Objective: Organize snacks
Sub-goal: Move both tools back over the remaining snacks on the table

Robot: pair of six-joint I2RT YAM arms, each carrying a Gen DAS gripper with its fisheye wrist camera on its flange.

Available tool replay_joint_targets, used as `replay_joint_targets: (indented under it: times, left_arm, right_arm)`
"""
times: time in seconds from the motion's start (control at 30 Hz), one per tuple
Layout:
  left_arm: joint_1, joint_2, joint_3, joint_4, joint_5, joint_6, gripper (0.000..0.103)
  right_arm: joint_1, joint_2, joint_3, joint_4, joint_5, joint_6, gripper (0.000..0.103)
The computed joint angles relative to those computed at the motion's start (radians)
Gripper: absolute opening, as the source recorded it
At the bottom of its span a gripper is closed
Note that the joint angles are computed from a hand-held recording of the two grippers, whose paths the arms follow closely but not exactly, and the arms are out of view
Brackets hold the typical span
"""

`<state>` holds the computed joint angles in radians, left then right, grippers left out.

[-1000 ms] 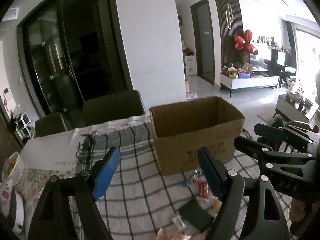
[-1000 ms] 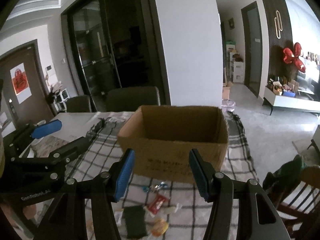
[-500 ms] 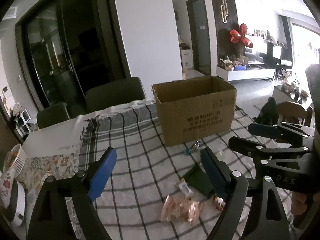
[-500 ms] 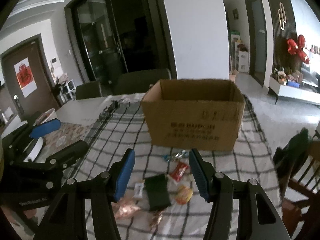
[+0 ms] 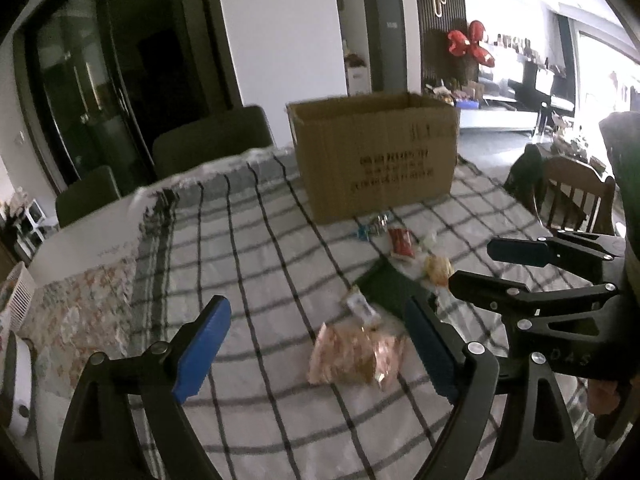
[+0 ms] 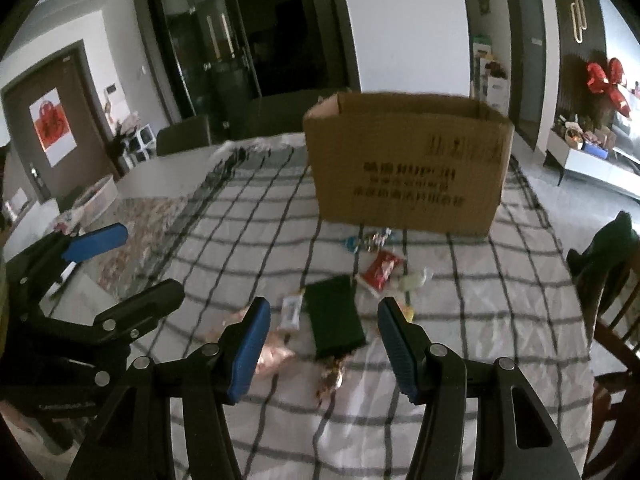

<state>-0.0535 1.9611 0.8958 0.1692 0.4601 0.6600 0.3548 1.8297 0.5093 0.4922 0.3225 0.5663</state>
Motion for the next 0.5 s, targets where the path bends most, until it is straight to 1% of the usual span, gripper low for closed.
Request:
replay_joint_targets:
  times: [0.33,0.4,0.5]
  left_arm:
    - [-0.007,0.12,0.021,0.003,-0.032,0.067,0.088]
    - [-0.009,0.148,0.035,0.006,-0.039,0.07,0.088]
    - [-0.011,0.18,0.062,-0.009,-0.04,0.071,0.088]
  right_arm:
    - [-0.002,0.145,0.02,0.043,-0.059,0.026,0.056]
    - [-0.008,0.171,0.029,0.047,-0.079,0.025,0.051]
    - [-0.019,0.212,0.046,0.055,-0.11,0.029,0.049]
